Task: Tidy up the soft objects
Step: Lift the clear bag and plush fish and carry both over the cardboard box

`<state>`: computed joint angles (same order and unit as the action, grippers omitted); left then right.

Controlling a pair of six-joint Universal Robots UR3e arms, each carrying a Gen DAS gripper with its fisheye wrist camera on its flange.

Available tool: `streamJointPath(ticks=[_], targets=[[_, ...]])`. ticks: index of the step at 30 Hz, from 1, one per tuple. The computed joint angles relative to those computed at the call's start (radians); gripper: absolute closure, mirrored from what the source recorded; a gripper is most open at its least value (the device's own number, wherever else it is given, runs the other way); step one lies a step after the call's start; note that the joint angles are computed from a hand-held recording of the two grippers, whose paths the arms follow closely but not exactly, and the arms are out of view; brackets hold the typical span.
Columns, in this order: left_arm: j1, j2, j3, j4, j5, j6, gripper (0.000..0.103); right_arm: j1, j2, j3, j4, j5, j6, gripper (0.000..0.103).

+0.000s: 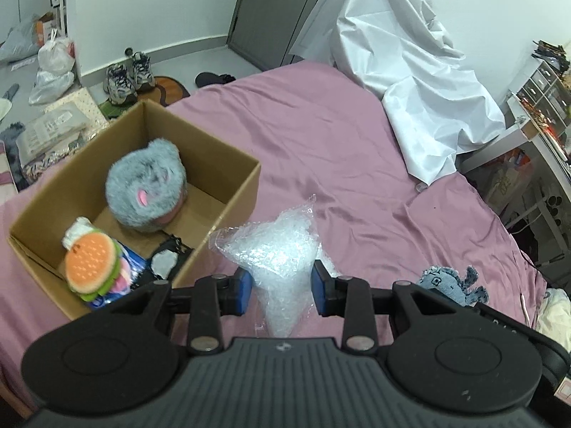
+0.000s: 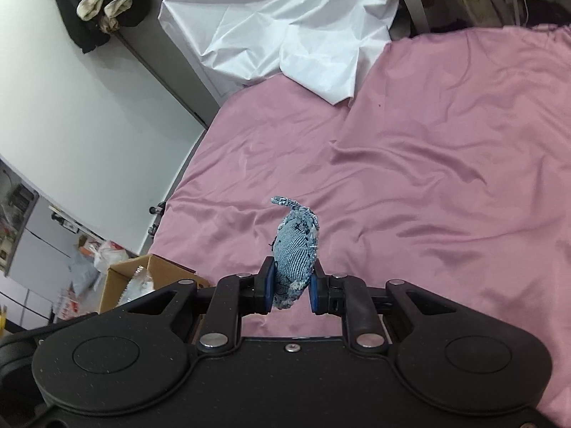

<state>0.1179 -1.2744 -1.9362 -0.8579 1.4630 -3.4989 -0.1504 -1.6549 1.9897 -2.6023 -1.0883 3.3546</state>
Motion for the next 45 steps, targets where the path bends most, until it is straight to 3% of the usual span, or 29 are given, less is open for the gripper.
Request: streamJointPath(ticks=[17, 37, 45], targets=[[0.225, 0.202, 0.017, -0.206, -0.154, 0.205, 0.07, 0.066, -0.148, -0.045, 0.131, -0.056, 0.047, 0.084], [0.581, 0.34, 0.031, -0.446, -0.366, 0.486, 0.07, 0.313, -0.009, -0.238, 0.135, -0.22, 0.142, 0.084], [0.697, 0.347, 0.018, -0.517, -0.402, 0.573, 0.07, 0.395, 0.059, -0.296, 0.13, -0.258, 0.17, 0.084]])
